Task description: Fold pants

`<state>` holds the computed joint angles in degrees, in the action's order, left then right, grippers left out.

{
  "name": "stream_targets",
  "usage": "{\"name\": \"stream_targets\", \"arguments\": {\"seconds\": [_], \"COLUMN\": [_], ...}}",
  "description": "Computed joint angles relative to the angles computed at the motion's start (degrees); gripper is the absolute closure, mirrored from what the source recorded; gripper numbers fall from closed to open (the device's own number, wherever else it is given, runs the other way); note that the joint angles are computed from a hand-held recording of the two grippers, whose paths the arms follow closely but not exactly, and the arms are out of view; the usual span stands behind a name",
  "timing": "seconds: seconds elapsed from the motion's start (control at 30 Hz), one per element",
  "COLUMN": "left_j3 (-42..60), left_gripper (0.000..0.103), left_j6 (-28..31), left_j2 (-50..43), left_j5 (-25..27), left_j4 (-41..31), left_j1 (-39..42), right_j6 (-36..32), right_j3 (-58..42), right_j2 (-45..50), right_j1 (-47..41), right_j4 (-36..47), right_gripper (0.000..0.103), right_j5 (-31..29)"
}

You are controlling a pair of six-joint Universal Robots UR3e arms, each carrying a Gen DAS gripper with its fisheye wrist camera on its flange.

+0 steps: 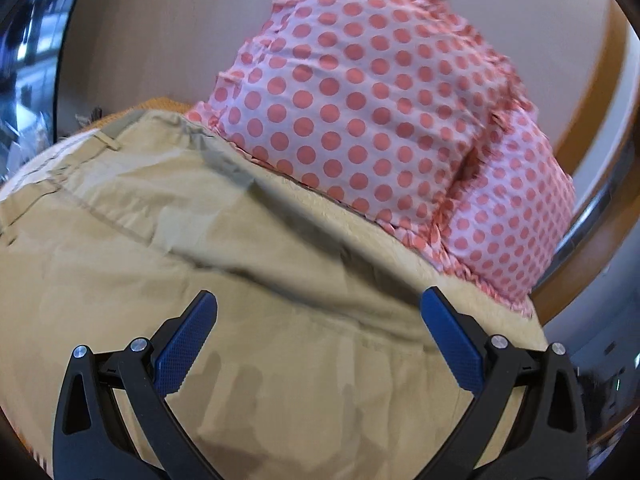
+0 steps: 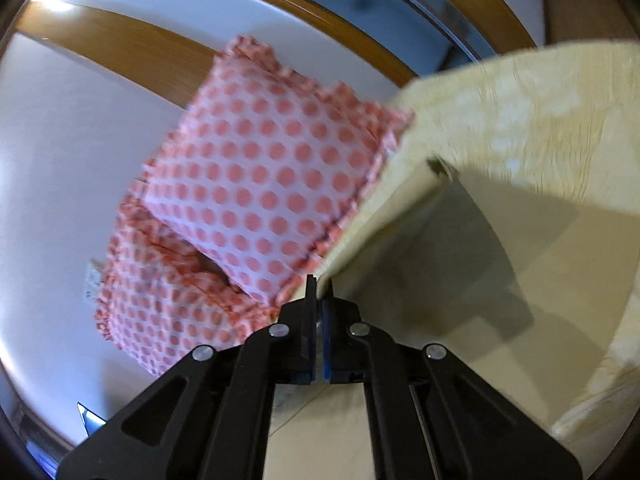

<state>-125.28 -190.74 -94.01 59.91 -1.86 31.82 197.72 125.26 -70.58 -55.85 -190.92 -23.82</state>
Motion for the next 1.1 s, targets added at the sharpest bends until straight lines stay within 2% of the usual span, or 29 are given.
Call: {"name": "stream_targets", "arguments": {"seconds": [0.07,0.13,0.2,0.3,0.37,0.43,0.47,0.5,0.53,0.63,0.7,0.73,0.8,0.87,0.9,0.93,0.97,1.1], "left_j3": [10.10,19.74,31.20,49.19,61.18,68.43,68.48,66.16,61.46,50.83,45.03,44.41,42.22,39.63,37.64,35.49,32.08,9.68], "left_gripper": [0.001,0.002,0.005,0.019,0.027,0.056,0.065,0.094,0.098,0.098,0.098,0.098,0.098,0.098,0.098,0.099,0.099,0.099], "left_j6": [-2.06,-3.90,-5.30,-8.50,-10.63,-12.51,-13.37,-13.86,-13.91,-11.40,-9.62,-9.53,-8.65,-8.16,-7.97,-8.01,-7.41,-4.83], "left_j2": [-6.84,-13.09,-20.26,-32.16,-38.71,-43.42,-43.62,-42.54,-40.42,-33.21,-28.73,-27.61,-25.71,-23.67,-22.54,-20.98,-18.64,-2.36], "left_j5": [2.34,7.13,10.51,12.82,14.54,17.13,17.80,16.89,14.32,15.50,16.14,16.70,17.04,17.35,17.30,17.57,17.23,12.08], "left_j4": [-5.10,-10.04,-17.48,-27.66,-37.08,-41.61,-41.14,-38.88,-34.88,-28.50,-25.64,-26.29,-25.53,-24.93,-23.66,-22.33,-20.45,-8.31], "left_j1": [-2.22,-4.78,-6.62,-8.02,-8.61,-8.68,-8.51,-7.87,-6.82,-6.52,-6.42,-6.57,-6.46,-6.16,-5.90,-6.01,-5.52,-1.27], "right_j6": [-1.19,-1.16,-1.82,-3.68,-4.14,-5.61,-6.82,-8.70,-9.60,-9.65,-8.77,-8.19,-7.82,-8.67,-9.35,-10.42,-11.65,-13.76], "right_j3": [0.11,-0.87,-1.92,-2.97,-3.46,-3.61,-3.85,-4.49,-5.02,-6.22,-6.40,-6.40,-6.55,-7.40,-7.87,-8.47,-8.82,-4.44], "right_j2": [-0.62,-0.47,0.04,1.17,1.94,2.39,2.34,2.20,2.31,3.65,4.13,4.38,4.60,3.87,3.72,4.13,4.52,2.21], "right_j1": [-1.33,-1.44,-0.84,0.14,0.79,1.04,1.30,1.83,2.16,2.21,2.06,1.96,1.98,1.93,2.13,2.48,2.35,-3.12], "right_j4": [1.40,1.89,2.71,5.10,5.97,7.75,9.50,12.65,14.62,18.26,18.34,17.99,17.86,22.01,23.19,23.19,23.13,19.47], "right_gripper": [0.101,0.101,0.101,0.101,0.101,0.101,0.101,0.100,0.096,0.078,0.054,0.053,0.062,0.064,0.070,0.082,0.100,0.101], "right_j5": [1.64,1.53,0.78,-0.86,-1.77,-2.91,-3.75,-5.27,-6.22,-8.59,-10.32,-11.17,-12.75,-13.40,-13.83,-14.31,-14.02,-7.65]}}
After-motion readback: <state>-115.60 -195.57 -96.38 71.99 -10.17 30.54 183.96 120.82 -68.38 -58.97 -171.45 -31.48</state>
